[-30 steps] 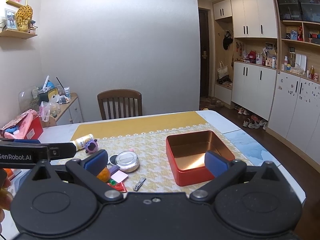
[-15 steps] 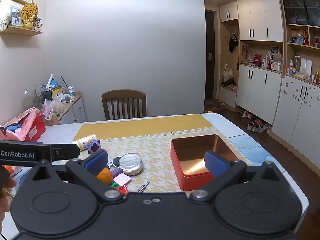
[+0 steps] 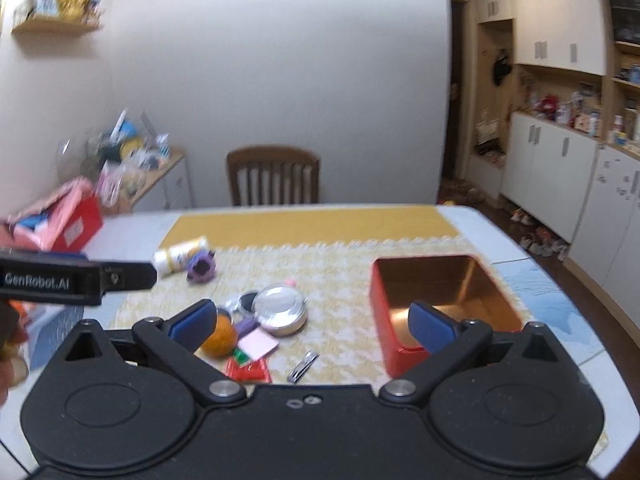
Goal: Organize rigid objects
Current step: 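Grasp the orange with the left tool while the right tool grasps the silver nail clipper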
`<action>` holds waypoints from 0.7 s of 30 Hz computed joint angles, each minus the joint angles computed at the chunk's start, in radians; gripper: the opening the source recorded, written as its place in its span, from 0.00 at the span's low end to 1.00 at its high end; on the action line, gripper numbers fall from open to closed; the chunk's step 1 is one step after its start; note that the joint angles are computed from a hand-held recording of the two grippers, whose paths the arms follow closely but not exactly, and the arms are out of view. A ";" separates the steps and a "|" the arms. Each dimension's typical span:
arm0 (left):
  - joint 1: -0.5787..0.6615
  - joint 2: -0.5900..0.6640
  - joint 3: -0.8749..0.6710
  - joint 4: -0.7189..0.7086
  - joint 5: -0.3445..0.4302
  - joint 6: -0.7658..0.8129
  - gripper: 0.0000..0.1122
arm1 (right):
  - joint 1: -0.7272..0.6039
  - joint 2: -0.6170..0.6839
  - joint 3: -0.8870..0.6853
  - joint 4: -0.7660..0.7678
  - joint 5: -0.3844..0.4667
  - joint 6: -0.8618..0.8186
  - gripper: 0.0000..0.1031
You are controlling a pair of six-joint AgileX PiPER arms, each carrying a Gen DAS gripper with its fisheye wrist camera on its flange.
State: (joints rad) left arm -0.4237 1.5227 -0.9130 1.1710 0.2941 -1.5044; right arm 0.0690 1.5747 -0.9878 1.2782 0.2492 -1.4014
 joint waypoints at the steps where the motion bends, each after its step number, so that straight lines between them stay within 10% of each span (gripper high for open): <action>1: 0.014 0.021 -0.004 0.015 -0.013 -0.001 0.92 | 0.005 0.023 -0.014 -0.017 0.008 0.005 0.99; 8: 0.075 0.192 -0.059 0.225 -0.061 -0.175 0.92 | 0.020 0.170 -0.108 -0.051 0.035 -0.033 0.93; 21: 0.071 0.441 -0.194 0.476 -0.020 -0.327 0.80 | 0.056 0.501 -0.405 -0.623 0.054 0.534 0.66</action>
